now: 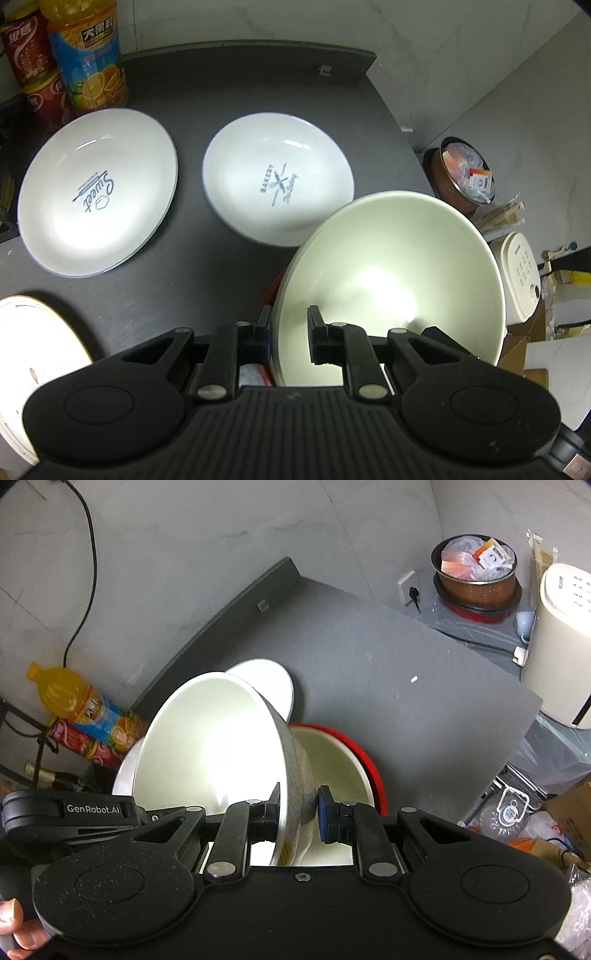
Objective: Organize plates and bowls
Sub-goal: 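Lift the smaller cream bowl with both grippers over the bowl stack, then lower the smaller cream bowl onto the stack and open both grippers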
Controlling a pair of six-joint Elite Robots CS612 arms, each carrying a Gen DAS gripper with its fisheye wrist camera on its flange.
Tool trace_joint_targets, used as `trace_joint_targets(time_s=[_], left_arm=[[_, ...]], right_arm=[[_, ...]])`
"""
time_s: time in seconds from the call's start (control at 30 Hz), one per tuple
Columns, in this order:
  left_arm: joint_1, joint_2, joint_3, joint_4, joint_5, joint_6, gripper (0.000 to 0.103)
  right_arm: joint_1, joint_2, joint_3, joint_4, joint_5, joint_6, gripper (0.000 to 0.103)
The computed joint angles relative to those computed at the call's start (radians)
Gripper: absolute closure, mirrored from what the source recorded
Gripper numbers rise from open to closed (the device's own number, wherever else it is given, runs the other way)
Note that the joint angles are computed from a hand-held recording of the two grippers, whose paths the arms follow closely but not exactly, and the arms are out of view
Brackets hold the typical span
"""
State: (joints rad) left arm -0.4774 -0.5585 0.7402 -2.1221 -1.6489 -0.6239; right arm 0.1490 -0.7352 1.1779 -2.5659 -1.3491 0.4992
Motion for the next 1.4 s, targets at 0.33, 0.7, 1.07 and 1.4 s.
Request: trace_joint_targets(time_s=[0.33, 0.7, 1.07, 1.4], left_arm=[[0.001, -0.007, 0.040, -0.003, -0.028, 0.016, 0.087], [-0.002, 0.012, 0.017, 0.026, 0.006, -0.032, 0.086], [-0.002, 0.019, 0.003, 0.033, 0.006, -0.053, 0.086], [-0.001, 0.003, 0.031, 0.009, 0.006, -0.066, 0.084]], right_arm=[[0.009, -0.003, 0.009, 0.028, -0.064, -0.023, 0.084], [0.002, -0.001, 0.001, 0.030, -0.062, -0.073, 0.074], [-0.005, 0.001, 0.002, 0.009, -0.073, -0.128, 0.082], [-0.010, 0.011, -0.004, -0.020, -0.055, -0.137, 0.097]])
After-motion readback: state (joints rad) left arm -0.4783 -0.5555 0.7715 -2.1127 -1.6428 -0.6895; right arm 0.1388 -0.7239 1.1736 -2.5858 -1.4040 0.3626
